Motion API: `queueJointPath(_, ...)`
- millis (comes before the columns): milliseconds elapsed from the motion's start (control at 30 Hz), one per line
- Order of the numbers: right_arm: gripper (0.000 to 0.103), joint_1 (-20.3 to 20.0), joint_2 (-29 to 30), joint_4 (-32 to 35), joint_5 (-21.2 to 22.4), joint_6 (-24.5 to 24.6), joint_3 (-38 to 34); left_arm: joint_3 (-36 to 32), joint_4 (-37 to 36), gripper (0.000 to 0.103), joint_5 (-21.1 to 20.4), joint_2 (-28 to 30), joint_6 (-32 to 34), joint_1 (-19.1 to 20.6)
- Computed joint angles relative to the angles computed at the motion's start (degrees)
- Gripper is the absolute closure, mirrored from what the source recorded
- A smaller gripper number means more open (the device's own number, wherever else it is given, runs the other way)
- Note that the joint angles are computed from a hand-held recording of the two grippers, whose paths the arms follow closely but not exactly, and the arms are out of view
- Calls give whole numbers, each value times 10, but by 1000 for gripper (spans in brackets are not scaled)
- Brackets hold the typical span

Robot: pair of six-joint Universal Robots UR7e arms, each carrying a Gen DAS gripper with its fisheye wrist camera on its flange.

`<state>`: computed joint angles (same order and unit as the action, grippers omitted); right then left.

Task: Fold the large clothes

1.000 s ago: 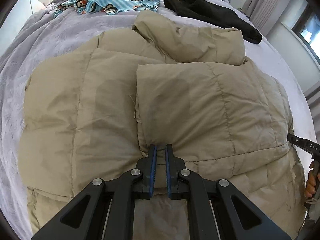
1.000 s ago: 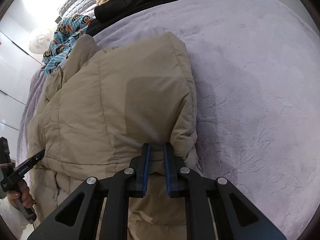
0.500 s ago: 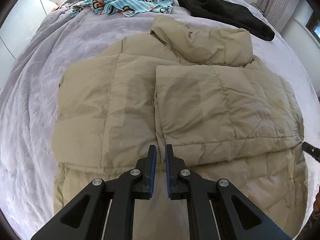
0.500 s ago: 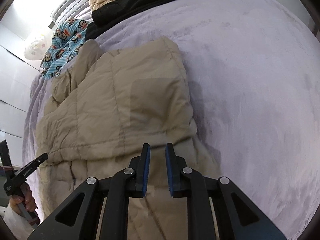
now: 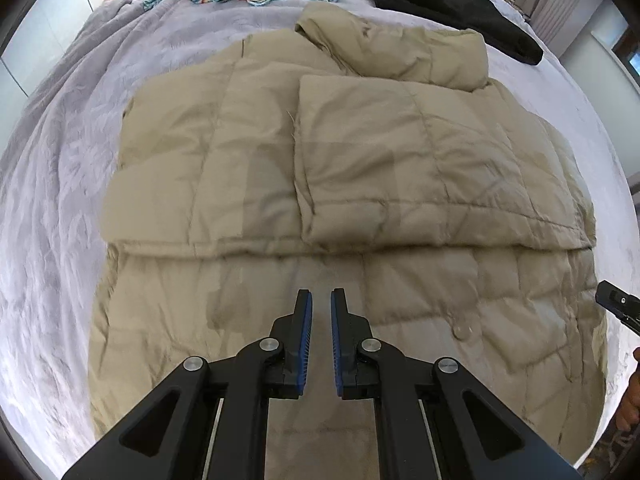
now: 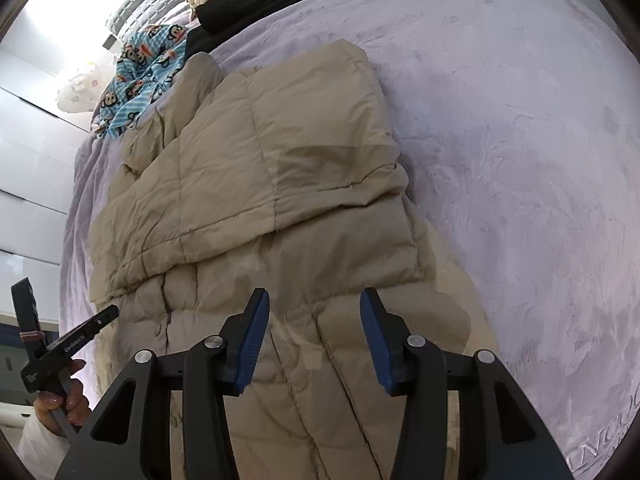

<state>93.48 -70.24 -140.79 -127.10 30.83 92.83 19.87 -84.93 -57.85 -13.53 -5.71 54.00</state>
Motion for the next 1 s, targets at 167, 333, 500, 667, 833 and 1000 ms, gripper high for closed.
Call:
queueJointPath(167,51,4,-10,14,9,4,6,118,-80,1,15,-61,-21,-12)
queueJointPath(333,45,12,-17,33,14,8,7,173,-100,1,34,-90,-44,-21)
queueJointPath(500,32,17,-21,48,26,9,5,208,-97,1,41,-117,-77,-24)
queueJointPath(667,18,26,-24,57,40,16,7,241,-78,1,39,-148,-106,-27)
queueJointPath(833,10,37,-23,37,54,25,18,272,-72,1,46,-177,-119,-30)
queueJointPath(1000,8,48,-17,12,72,55,35,302,-77,1,48,-205,-97,-29)
